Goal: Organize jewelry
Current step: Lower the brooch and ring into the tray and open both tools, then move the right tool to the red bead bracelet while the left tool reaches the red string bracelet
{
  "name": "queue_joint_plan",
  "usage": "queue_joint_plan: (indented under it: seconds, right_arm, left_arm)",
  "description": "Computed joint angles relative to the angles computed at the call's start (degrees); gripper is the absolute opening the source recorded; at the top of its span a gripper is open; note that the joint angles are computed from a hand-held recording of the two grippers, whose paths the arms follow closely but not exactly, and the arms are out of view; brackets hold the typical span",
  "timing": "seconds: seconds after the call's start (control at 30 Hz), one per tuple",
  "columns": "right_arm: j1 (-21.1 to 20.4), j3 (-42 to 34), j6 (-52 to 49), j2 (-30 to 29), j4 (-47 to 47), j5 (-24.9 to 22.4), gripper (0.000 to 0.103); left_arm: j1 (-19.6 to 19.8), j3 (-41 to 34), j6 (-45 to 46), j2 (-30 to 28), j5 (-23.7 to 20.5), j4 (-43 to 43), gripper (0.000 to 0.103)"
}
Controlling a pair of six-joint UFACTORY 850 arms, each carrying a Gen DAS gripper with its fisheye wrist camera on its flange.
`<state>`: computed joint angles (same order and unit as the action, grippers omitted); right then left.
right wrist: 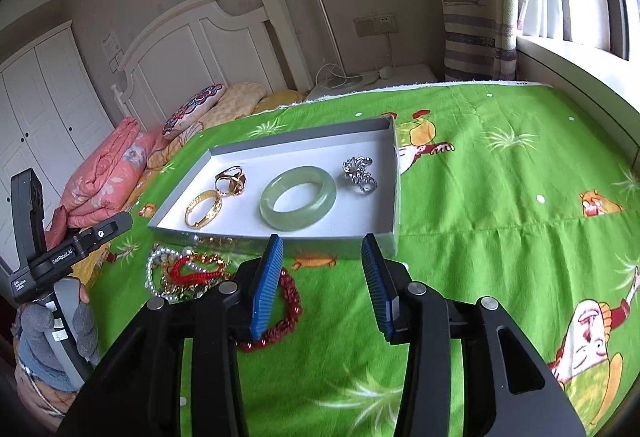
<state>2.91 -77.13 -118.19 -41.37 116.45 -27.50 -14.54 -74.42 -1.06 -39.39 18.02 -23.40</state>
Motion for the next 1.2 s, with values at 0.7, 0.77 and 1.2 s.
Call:
queue_joint_plan:
  seconds: [0.7,0.77,1.2]
  right_arm:
    - [5.09,-1.06,2.52,-1.59,-8.79,9.8,0.043]
    - [6.24,-2.52,4.86,-2.36,-11.61,12.88,0.043]
    - [7.94,-1.15,-10.2,-2.11,-1.81,17.58,0.019]
  left_arm:
    - [1.98,8.11,-32.1,1.99,9.9,30.85,0.1]
    - [2.0,8.26,-32.52,2.04,10.21,31.26,0.1]
    - [1.4,7.81,-32.14,2.0,9.34,34.39,0.1]
